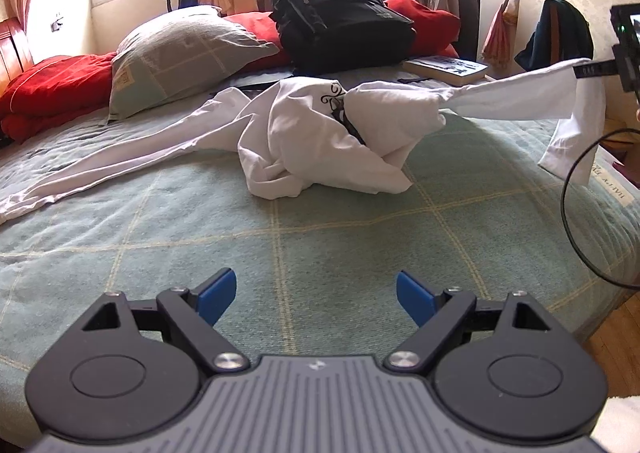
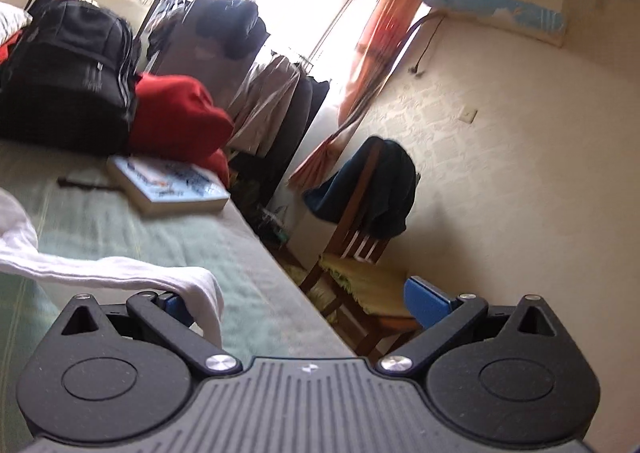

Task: Fold clothes
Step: 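Reach the right tool to the white shirt and pinch its hem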

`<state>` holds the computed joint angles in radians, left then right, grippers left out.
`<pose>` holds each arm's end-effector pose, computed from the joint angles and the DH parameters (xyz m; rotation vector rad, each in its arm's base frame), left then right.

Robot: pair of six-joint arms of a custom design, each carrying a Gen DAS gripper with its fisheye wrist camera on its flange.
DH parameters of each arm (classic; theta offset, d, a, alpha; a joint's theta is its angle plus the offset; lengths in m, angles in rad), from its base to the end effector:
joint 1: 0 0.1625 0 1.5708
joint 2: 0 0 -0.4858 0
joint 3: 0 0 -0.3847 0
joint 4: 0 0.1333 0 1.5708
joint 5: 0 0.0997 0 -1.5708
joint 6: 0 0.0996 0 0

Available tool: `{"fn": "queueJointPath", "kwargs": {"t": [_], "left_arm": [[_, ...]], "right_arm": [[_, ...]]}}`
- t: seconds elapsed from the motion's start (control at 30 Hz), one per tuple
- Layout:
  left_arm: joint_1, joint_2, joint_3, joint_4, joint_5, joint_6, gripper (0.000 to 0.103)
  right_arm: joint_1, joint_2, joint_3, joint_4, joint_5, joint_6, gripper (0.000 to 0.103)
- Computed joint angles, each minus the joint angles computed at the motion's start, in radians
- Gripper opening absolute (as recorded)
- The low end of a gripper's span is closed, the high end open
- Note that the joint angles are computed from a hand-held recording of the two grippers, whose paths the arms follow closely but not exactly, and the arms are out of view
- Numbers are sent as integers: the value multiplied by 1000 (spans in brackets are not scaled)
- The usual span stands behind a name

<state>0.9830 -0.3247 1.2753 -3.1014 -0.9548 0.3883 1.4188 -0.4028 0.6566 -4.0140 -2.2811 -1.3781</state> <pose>-0.2914 -0.7815 -0.0089 0.9515 2.2925 -0.8120 -0.0570 -0.8239 0.3814 -0.0124 -1.1826 1.0965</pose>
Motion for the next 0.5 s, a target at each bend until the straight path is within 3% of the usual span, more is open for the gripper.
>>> {"fn": "queueJointPath", "kwargs": {"t": [0.2,0.33,0.5], "left_arm": [[0,1,-2,4,2,1,88],[0,-2,4,-1,8,-3,88],[-2,-7,15,-7,19,-9,88]], "right_arm": [[12,-106,317,7,66,103,103],[12,-171,505,135,133,244,103],[5,-209,604,358,196,409,103]]}}
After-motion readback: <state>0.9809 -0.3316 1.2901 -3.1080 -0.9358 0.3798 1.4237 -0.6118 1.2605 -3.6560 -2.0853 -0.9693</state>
